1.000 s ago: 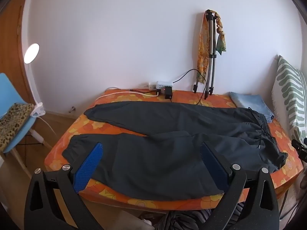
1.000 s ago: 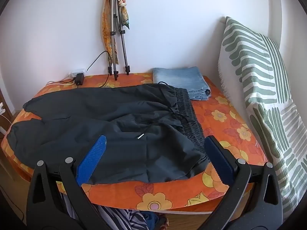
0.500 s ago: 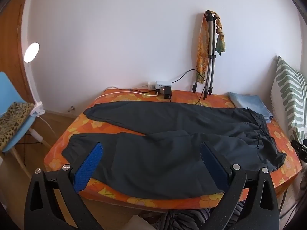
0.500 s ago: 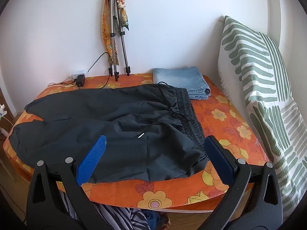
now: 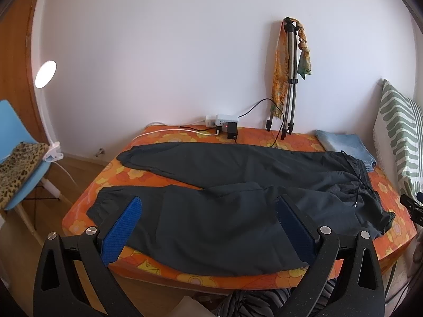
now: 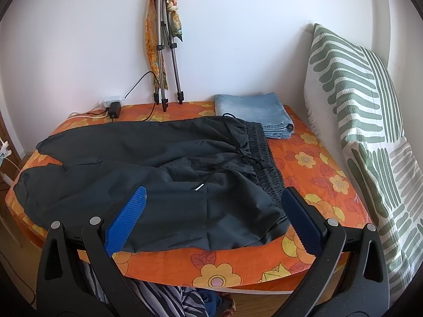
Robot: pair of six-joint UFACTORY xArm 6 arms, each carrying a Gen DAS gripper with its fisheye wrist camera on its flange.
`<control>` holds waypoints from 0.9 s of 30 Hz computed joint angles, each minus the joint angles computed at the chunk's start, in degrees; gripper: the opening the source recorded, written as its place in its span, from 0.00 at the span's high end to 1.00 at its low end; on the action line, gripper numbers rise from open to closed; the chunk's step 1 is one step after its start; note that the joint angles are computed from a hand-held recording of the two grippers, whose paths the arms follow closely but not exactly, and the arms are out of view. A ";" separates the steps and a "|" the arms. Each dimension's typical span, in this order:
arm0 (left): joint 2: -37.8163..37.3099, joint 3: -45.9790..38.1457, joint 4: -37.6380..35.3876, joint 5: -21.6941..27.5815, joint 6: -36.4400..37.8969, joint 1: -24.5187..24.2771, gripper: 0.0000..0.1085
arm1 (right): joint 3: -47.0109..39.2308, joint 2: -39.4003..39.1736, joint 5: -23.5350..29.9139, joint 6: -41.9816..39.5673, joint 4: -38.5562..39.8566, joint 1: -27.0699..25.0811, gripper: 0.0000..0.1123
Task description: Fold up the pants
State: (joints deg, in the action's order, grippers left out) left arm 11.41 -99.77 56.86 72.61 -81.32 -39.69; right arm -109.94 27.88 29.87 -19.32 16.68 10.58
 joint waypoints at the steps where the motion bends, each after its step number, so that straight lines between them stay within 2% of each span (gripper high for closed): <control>1: 0.07 -0.09 0.01 0.06 0.03 -0.01 0.07 | -0.09 0.05 0.09 0.11 -0.04 0.04 0.08; 27: -0.48 0.86 0.36 -0.26 -0.30 0.12 0.07 | 0.52 -0.22 -0.11 -0.74 0.75 0.29 0.08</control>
